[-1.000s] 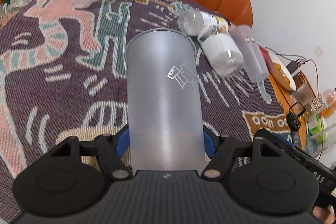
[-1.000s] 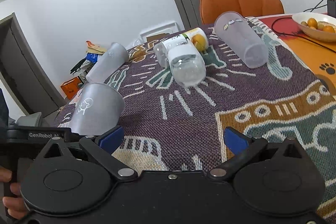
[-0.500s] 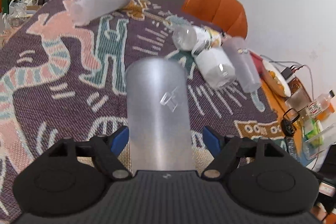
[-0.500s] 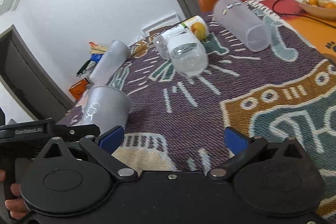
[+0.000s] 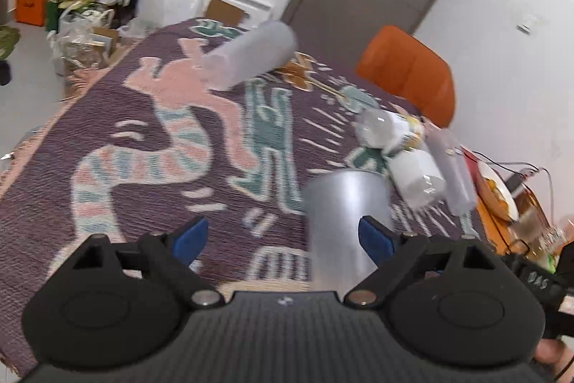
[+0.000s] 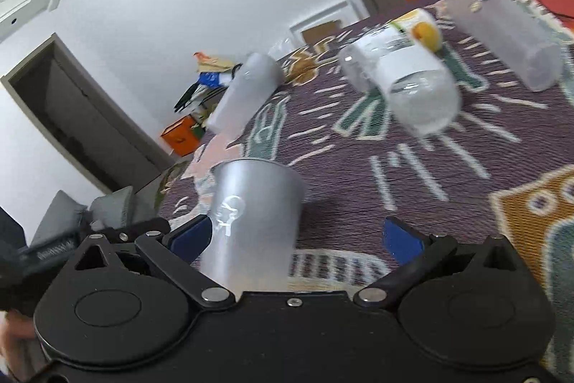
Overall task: Flip cup upright
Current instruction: 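Rotate the left gripper to swing the held cup rim-up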
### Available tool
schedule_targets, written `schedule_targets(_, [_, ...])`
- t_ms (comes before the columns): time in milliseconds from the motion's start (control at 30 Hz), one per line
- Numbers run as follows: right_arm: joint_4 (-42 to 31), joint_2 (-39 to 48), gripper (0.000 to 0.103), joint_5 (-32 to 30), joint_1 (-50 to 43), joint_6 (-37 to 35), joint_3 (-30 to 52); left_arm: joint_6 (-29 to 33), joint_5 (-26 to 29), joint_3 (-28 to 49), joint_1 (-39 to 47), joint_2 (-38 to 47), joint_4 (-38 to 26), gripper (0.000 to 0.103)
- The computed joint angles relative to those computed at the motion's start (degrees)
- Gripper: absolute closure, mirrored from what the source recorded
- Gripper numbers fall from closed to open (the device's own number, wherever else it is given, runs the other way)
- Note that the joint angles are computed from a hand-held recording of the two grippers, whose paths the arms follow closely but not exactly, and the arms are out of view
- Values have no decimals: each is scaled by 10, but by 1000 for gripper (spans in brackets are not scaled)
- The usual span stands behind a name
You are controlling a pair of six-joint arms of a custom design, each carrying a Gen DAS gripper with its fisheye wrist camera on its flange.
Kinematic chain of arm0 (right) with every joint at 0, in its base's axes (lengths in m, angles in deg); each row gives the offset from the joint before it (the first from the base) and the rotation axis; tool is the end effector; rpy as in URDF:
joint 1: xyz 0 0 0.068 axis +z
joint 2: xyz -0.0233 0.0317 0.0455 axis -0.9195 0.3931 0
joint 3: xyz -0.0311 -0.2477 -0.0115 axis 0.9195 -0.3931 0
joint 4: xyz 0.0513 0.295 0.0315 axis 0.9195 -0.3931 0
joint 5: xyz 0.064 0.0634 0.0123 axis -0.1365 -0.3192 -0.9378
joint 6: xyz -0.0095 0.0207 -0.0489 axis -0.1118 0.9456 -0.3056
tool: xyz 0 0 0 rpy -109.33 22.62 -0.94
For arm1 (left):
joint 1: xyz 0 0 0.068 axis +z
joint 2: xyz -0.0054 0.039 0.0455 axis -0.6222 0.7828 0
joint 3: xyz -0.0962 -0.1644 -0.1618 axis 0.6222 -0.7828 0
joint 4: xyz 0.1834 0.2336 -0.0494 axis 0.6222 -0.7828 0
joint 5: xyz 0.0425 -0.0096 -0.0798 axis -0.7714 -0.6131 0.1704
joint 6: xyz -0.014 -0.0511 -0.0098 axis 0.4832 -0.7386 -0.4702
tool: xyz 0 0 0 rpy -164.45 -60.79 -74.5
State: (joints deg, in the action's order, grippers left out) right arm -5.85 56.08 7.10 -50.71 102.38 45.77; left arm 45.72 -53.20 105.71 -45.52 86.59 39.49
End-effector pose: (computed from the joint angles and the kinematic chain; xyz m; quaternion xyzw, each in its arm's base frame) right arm 0.2414 0.0832 0.2213 -0.0054 0.8815 0.3133 0.3532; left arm 0.2170 -0.0322 0.2572 -0.1093 0.9022 -0.1757 0.3784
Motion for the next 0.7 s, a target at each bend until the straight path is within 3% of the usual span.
schedule_targets(300, [9, 137, 0, -4, 40, 8, 85, 33, 51, -24, 115, 0, 16, 13])
schedule_targets(700, [-22, 253, 0, 17, 70, -5, 175, 55, 103, -30, 208, 43, 47, 13])
